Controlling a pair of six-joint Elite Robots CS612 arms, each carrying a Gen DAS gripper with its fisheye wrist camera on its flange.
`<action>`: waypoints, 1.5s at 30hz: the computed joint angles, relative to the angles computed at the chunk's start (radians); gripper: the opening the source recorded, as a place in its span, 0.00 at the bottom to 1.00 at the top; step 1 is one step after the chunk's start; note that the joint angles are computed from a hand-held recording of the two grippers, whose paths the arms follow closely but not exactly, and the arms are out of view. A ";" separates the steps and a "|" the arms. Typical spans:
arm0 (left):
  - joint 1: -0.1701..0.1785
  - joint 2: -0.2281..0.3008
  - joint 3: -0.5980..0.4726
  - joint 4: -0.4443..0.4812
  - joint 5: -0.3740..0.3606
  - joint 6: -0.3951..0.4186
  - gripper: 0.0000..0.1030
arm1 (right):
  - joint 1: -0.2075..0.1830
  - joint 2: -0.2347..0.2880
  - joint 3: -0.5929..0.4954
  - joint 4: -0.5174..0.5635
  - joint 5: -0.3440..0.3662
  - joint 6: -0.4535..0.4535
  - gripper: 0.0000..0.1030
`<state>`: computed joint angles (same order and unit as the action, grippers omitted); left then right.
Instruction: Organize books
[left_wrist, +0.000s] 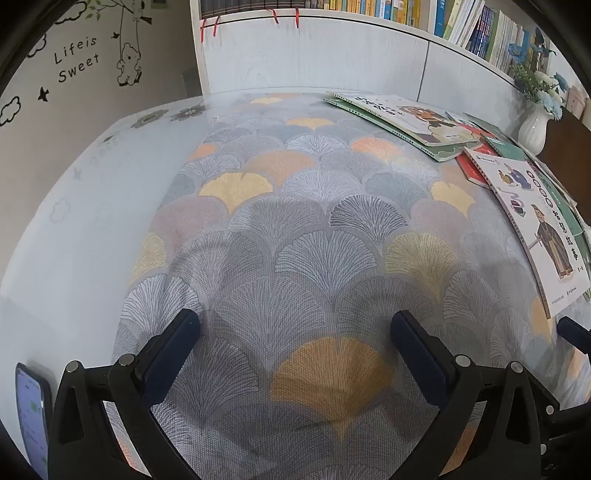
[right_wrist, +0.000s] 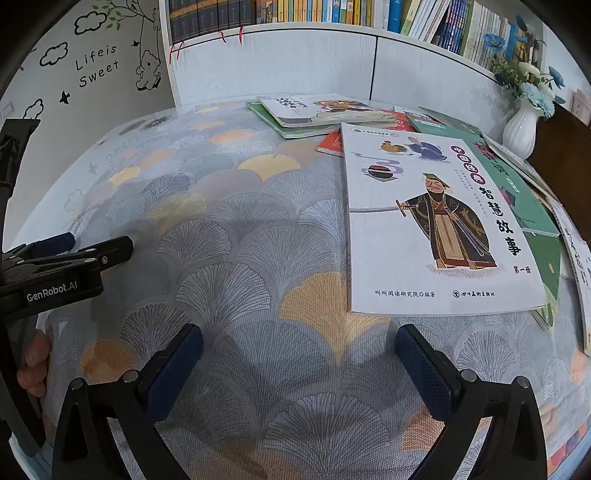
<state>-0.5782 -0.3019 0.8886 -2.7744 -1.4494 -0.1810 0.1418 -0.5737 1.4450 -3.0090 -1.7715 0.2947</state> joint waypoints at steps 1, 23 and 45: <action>0.000 0.000 0.000 -0.002 0.000 0.000 1.00 | 0.000 0.000 -0.001 0.002 -0.002 -0.001 1.00; 0.003 0.005 -0.039 0.094 -0.019 0.016 1.00 | -0.001 -0.001 0.000 0.006 0.005 0.004 1.00; -0.027 0.003 -0.151 0.195 -0.115 0.063 0.99 | -0.056 -0.137 0.126 0.044 0.042 0.037 1.00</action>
<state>-0.6049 -0.2991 0.7380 -2.5794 -1.5643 -0.1181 0.0854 -0.7109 1.5707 -2.9650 -1.7295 0.3315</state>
